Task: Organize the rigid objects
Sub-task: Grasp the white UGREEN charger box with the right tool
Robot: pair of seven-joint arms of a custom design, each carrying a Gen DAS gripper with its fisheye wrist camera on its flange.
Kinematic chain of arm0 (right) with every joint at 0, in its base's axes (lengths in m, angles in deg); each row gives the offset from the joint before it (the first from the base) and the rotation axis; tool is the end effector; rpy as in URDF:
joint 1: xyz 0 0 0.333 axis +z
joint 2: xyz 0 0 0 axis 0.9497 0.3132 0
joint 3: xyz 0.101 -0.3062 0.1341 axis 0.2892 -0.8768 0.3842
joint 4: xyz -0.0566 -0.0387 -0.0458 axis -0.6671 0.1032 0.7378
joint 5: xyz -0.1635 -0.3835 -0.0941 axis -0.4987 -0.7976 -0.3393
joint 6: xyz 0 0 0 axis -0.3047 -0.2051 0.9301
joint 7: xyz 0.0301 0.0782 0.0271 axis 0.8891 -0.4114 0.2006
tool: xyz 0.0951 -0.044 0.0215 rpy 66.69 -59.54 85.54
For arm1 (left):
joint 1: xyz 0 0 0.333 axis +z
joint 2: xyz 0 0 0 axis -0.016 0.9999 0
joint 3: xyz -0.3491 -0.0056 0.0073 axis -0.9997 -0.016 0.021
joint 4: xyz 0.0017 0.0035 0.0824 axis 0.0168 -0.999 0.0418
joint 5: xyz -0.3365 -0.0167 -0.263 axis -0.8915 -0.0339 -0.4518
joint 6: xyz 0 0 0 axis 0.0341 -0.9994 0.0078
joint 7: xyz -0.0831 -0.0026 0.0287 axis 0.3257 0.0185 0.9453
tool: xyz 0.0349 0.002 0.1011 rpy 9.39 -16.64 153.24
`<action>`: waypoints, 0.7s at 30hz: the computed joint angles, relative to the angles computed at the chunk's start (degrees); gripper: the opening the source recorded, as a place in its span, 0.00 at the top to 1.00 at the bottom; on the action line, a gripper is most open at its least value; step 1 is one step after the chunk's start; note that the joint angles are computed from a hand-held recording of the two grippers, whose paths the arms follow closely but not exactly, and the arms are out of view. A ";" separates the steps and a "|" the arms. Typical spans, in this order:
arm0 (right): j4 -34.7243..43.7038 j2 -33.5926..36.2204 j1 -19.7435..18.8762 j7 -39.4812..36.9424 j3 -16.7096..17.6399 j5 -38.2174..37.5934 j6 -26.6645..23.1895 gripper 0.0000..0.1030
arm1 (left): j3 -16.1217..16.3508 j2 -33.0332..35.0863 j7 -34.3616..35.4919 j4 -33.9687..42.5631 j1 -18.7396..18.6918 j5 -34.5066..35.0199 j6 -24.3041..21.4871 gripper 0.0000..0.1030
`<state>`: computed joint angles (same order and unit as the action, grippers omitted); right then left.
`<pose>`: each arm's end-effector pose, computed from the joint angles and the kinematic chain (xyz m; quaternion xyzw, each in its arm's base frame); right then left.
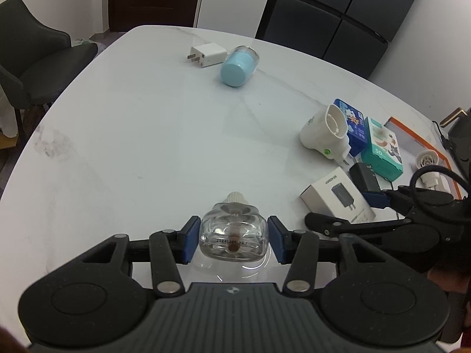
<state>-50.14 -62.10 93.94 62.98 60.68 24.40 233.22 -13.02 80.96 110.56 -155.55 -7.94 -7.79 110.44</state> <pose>0.5639 0.3240 0.4924 -0.7713 0.5669 -0.1318 0.2576 0.5467 -0.1716 0.5156 -0.6523 0.6950 -0.2764 0.1224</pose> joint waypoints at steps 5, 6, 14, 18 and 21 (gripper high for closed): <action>0.05 -0.71 0.87 6.50 -0.51 -4.85 0.57 0.32 | -0.26 0.47 -1.17 0.81 0.09 1.30 0.14 0.52; -0.21 -1.23 0.96 8.02 -0.60 -5.81 0.68 0.32 | -0.38 0.48 -1.57 0.92 0.09 1.67 0.27 0.52; -2.67 -7.30 0.20 15.59 -0.66 -10.08 -0.17 0.32 | -1.39 0.65 -4.79 2.36 -0.42 4.42 1.15 0.52; -4.12 -10.67 -0.63 18.62 -0.65 -10.75 -1.83 0.32 | -2.20 0.61 -7.17 3.65 -0.84 7.07 0.90 0.52; -5.39 -13.03 -1.23 19.76 -0.66 -10.75 -2.41 0.32 | -2.83 0.70 -9.36 4.83 -1.23 9.28 0.13 0.52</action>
